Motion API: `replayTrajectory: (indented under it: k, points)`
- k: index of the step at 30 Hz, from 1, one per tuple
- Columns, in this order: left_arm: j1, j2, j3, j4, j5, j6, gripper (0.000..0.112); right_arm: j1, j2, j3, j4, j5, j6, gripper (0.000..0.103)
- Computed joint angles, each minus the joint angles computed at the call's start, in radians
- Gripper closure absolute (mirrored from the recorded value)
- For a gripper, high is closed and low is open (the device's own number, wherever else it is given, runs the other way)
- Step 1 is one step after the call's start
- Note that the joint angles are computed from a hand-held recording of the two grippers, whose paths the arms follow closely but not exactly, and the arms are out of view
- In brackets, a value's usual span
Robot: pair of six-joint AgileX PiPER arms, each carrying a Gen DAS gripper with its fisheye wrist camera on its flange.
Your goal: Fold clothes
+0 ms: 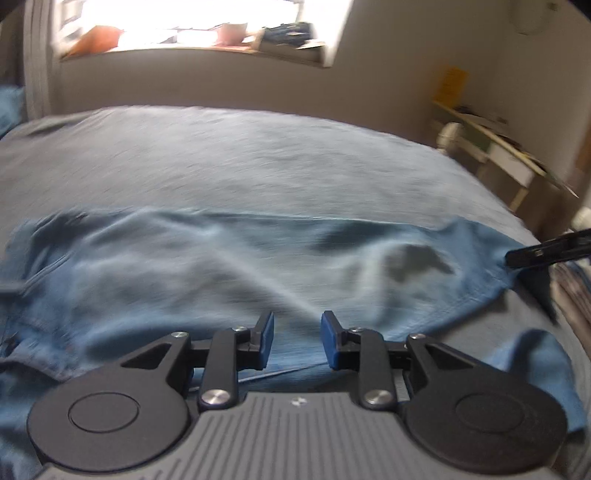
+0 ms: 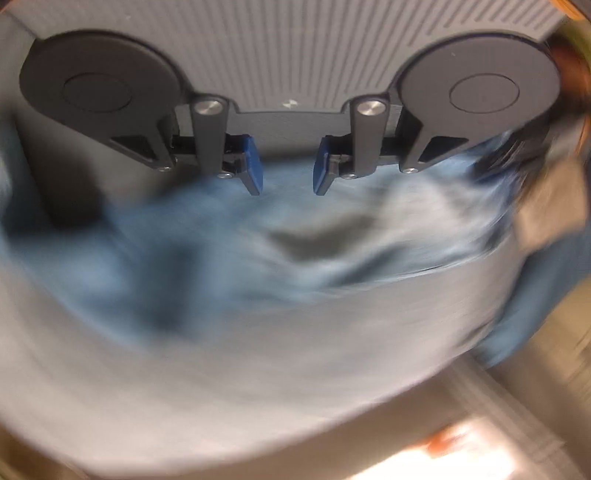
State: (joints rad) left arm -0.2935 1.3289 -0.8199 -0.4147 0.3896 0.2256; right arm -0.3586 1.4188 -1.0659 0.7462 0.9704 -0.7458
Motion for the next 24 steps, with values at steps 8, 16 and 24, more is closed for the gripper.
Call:
replayTrajectory:
  k: [8, 16, 24]
  points:
    - [0.037, 0.046, 0.021, 0.213, 0.02, -0.289, 0.092, 0.395, 0.255, -0.178, 0.124, -0.113, -0.392, 0.084]
    - [0.063, 0.039, 0.052, 0.151, 0.001, -0.212, 0.093, 0.499, 0.523, -0.348, -0.007, -0.355, -0.324, 0.094]
    - [0.079, 0.028, 0.069, 0.077, -0.003, -0.117, 0.092, 0.481, 0.582, -0.526, 0.056, -0.16, -0.258, 0.093]
